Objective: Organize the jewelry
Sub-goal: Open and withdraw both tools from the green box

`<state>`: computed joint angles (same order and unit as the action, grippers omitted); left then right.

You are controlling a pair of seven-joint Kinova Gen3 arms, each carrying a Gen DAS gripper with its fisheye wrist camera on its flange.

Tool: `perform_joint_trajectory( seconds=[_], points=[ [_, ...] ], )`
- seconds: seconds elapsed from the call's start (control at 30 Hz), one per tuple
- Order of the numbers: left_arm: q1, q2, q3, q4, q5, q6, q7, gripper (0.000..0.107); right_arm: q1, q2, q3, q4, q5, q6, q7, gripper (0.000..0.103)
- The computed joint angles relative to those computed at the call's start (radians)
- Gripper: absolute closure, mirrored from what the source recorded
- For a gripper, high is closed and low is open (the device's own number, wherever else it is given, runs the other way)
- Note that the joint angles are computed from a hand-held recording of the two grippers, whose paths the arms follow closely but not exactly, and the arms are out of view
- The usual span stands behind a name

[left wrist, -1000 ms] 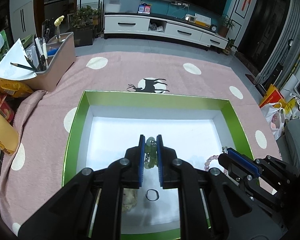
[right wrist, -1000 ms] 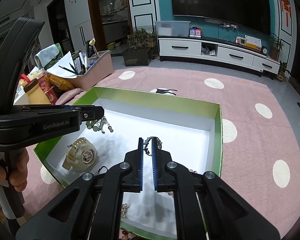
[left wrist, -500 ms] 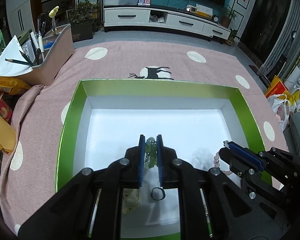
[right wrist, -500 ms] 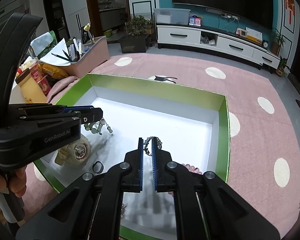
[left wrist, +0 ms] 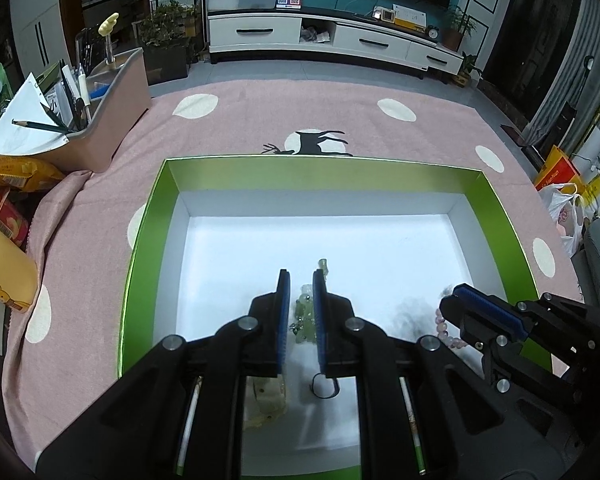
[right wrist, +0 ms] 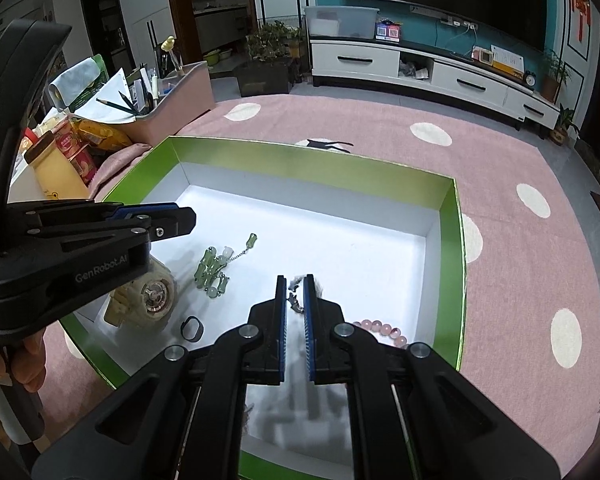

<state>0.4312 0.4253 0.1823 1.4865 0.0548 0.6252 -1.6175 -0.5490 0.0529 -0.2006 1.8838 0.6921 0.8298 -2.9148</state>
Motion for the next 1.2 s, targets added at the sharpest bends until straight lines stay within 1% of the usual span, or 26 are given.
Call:
perform_joint_trajectory(
  seconds=[0.03,0.07,0.1,0.13,0.17,0.2,0.23,0.27,0.33,0.4,0.43,0.47,0.5,0.53,0.57,0.6,0.67,0.7,0.73,0.83,0.93,1.07,1.2],
  points=[
    [-0.002,-0.001,0.000,0.001,0.001,0.000,-0.001,0.097,-0.001,-0.001,0.000,0.001,0.002,0.002,-0.003,0.095],
    [-0.003,-0.001,0.000,0.001,0.002,0.002,-0.002,0.094,-0.001,-0.002,-0.001,0.003,0.003,0.002,-0.007,0.095],
    [-0.006,-0.002,0.002,0.002,0.005,0.004,-0.005,0.091,0.000,-0.005,-0.001,0.006,0.002,-0.002,-0.012,0.094],
    [-0.004,-0.003,0.000,0.004,0.003,0.003,-0.003,0.085,0.000,-0.006,-0.002,0.007,0.001,-0.004,-0.015,0.093],
    [-0.004,-0.005,-0.001,0.007,0.002,0.000,-0.002,0.081,0.001,-0.008,-0.002,0.009,0.002,-0.006,-0.018,0.093],
    [-0.007,-0.007,0.001,0.009,0.004,-0.001,-0.005,0.081,0.001,-0.009,-0.003,0.010,0.003,-0.004,-0.020,0.093],
    [-0.009,-0.009,0.002,0.011,0.007,-0.002,-0.007,0.078,0.001,-0.010,-0.004,0.012,0.003,-0.004,-0.022,0.091],
    [-0.010,-0.011,0.003,0.013,0.009,-0.003,-0.008,0.072,0.002,-0.013,-0.005,0.014,0.001,-0.005,-0.024,0.088],
    [-0.012,-0.016,0.005,0.017,0.011,-0.006,-0.011,0.065,0.001,-0.018,-0.008,0.018,0.008,-0.002,-0.042,0.074],
    [-0.014,-0.022,0.006,0.021,0.014,-0.006,-0.013,0.060,0.000,-0.027,-0.014,0.023,0.018,0.001,-0.061,0.072],
    [-0.014,-0.025,0.006,0.021,0.014,-0.006,-0.014,0.054,0.000,-0.032,-0.017,0.025,0.021,0.002,-0.065,0.071],
    [-0.015,-0.027,0.007,0.022,0.016,-0.006,-0.016,0.050,-0.001,-0.040,-0.021,0.029,0.026,0.005,-0.074,0.069],
    [-0.018,-0.033,0.010,0.028,0.020,-0.009,-0.020,0.048,-0.001,-0.048,-0.026,0.034,0.032,0.009,-0.087,0.063],
    [-0.019,-0.041,0.010,0.036,0.021,-0.013,-0.022,0.045,-0.002,-0.062,-0.033,0.043,0.043,0.011,-0.105,0.059],
    [-0.020,-0.047,0.010,0.041,0.022,-0.014,-0.022,0.040,-0.001,-0.071,-0.041,0.048,0.051,0.014,-0.117,0.058],
    [-0.019,-0.055,0.007,0.049,0.020,-0.017,-0.020,0.039,0.000,-0.084,-0.049,0.056,0.058,0.019,-0.132,0.057],
    [-0.019,-0.068,0.004,0.057,0.018,-0.013,-0.016,0.034,0.004,-0.113,-0.068,0.073,0.070,0.029,-0.161,0.051],
    [-0.024,-0.075,0.008,0.064,0.022,-0.013,-0.020,0.033,0.006,-0.128,-0.082,0.083,0.080,0.039,-0.183,0.044],
    [-0.034,-0.088,0.013,0.078,0.032,-0.020,-0.030,0.032,0.007,-0.150,-0.101,0.099,0.098,0.055,-0.220,0.041],
    [-0.054,-0.126,0.019,0.118,0.051,-0.039,-0.050,0.030,0.019,-0.197,-0.144,0.127,0.112,0.079,-0.269,0.040],
    [-0.088,-0.159,0.033,0.155,0.096,-0.051,-0.086,0.029,0.034,-0.249,-0.191,0.149,0.113,0.117,-0.305,0.040],
    [-0.138,-0.211,0.050,0.211,0.183,-0.057,-0.151,0.029,0.052,-0.289,-0.252,0.156,0.101,0.171,-0.314,0.040],
    [-0.171,-0.261,0.052,0.261,0.263,-0.056,-0.227,0.029,0.058,-0.314,-0.307,0.154,0.087,0.223,-0.314,0.041]
  ],
)
